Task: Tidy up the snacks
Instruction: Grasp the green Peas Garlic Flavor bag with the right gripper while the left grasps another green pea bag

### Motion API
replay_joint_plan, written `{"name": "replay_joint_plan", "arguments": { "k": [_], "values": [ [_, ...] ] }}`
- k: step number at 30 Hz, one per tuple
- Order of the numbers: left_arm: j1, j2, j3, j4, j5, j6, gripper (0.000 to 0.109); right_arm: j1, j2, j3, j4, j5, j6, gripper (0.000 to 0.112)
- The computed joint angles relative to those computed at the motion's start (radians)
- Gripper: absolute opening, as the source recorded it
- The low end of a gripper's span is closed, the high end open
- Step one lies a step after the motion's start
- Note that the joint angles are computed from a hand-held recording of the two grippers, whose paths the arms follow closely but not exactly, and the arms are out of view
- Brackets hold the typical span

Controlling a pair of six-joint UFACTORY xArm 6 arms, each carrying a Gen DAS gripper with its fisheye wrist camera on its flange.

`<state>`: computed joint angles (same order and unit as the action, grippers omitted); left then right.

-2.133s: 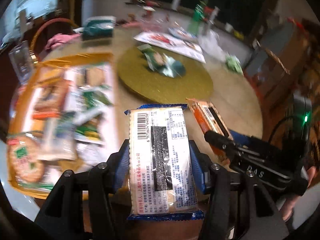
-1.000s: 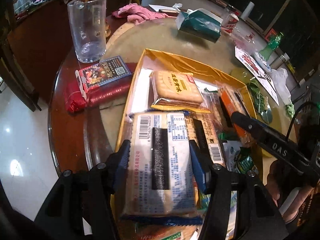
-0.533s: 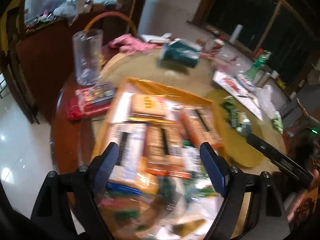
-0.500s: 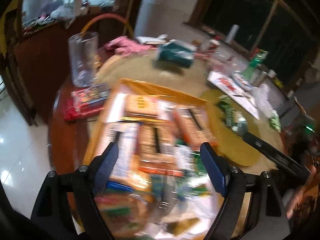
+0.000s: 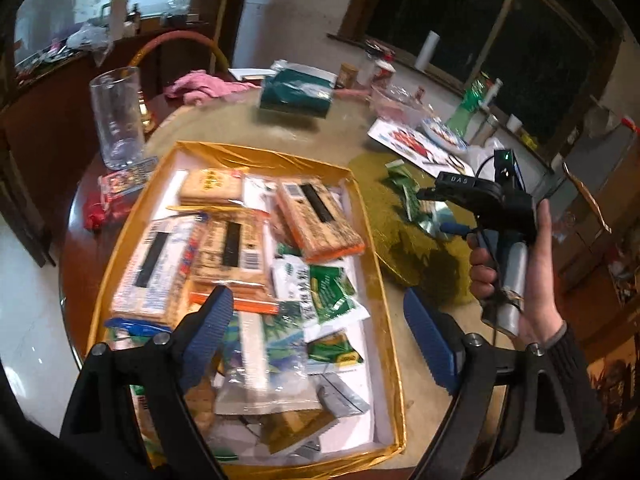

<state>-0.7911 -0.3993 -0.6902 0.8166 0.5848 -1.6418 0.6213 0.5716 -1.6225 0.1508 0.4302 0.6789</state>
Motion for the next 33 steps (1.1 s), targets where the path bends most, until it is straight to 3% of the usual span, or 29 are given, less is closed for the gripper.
{"name": "replay_joint_plan", "arguments": {
  "k": [8, 11, 12, 13, 14, 22, 26, 33],
  "values": [
    [0.013, -0.027, 0.022, -0.022, -0.003, 0.005, 0.087, 0.0, 0.159, -0.282, -0.269, 0.191, 0.282, 0.073],
    [0.01, -0.017, 0.018, -0.017, -0.012, -0.002, 0.087, 0.022, 0.224, -0.42, -0.393, 0.354, 0.28, 0.058],
    [0.006, -0.01, 0.01, -0.021, -0.009, 0.004, 0.087, 0.028, 0.216, -0.407, -0.423, 0.36, 0.277, 0.051],
    [0.0, 0.003, -0.001, -0.025, -0.007, 0.013, 0.087, 0.033, 0.193, -0.37, -0.454, 0.355, 0.273, 0.039],
    [-0.006, 0.017, -0.014, -0.03, -0.007, 0.023, 0.087, 0.037, 0.162, -0.322, -0.487, 0.357, 0.269, 0.037],
    [-0.038, 0.163, -0.149, -0.106, -0.038, 0.131, 0.087, 0.016, -0.207, 0.285, -0.529, 0.055, 0.209, 0.035],
    [-0.034, 0.277, -0.24, -0.227, -0.076, 0.248, 0.087, -0.001, -0.4, 0.575, -0.591, -0.09, 0.262, 0.035],
    [-0.014, 0.544, -0.524, -0.456, -0.05, 0.42, 0.087, -0.019, -0.64, 0.864, -0.764, -0.144, 0.434, 0.035]
  ]
}}
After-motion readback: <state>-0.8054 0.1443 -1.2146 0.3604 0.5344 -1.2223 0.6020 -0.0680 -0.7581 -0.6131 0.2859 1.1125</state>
